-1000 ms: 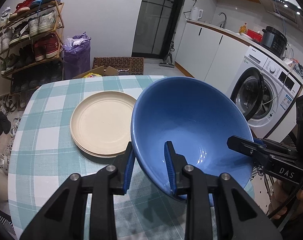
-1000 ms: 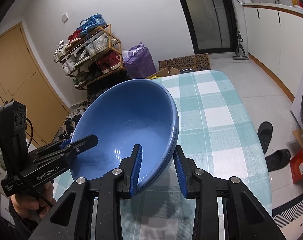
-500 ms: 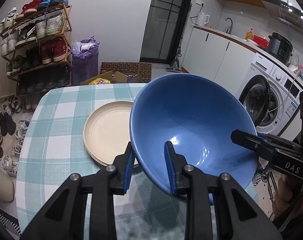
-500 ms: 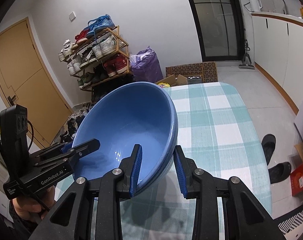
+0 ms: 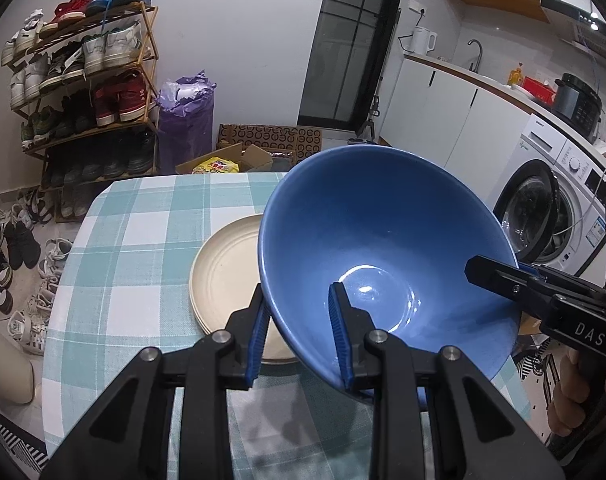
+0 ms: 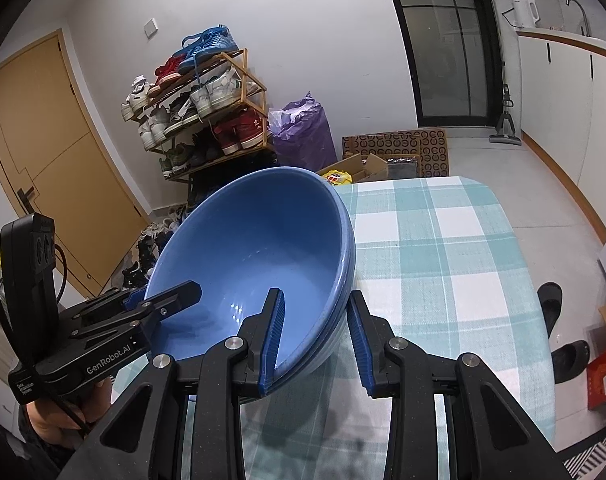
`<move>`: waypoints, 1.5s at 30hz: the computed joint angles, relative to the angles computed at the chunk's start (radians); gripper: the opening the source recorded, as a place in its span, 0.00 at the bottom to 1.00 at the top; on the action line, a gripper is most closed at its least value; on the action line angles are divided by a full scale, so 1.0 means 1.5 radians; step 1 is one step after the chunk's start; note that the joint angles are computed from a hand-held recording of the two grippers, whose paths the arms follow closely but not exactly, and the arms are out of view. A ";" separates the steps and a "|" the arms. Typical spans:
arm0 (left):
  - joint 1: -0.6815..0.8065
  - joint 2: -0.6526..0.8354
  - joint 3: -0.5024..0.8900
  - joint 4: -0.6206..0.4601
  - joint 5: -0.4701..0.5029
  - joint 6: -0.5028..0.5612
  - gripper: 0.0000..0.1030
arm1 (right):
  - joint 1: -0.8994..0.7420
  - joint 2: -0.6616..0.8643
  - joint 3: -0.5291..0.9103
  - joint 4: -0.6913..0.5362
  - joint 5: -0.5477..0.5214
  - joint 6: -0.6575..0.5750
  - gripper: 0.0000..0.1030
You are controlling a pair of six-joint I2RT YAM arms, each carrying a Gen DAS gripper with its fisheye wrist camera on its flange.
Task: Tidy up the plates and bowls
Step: 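Carry the nested bowls over the cream plate stack and lower them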
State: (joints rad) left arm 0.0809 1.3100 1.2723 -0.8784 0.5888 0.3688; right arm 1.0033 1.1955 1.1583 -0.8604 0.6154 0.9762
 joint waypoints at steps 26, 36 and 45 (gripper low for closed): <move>0.000 0.148 0.060 0.086 -0.043 -0.019 0.27 | -0.176 0.149 0.041 0.166 -0.151 -0.181 0.31; -0.007 0.195 0.078 0.118 -0.064 -0.035 0.27 | -0.207 0.204 0.064 0.197 -0.180 -0.218 0.31; -0.017 0.241 0.090 0.149 -0.080 -0.046 0.27 | -0.240 0.239 0.060 0.236 -0.213 -0.240 0.31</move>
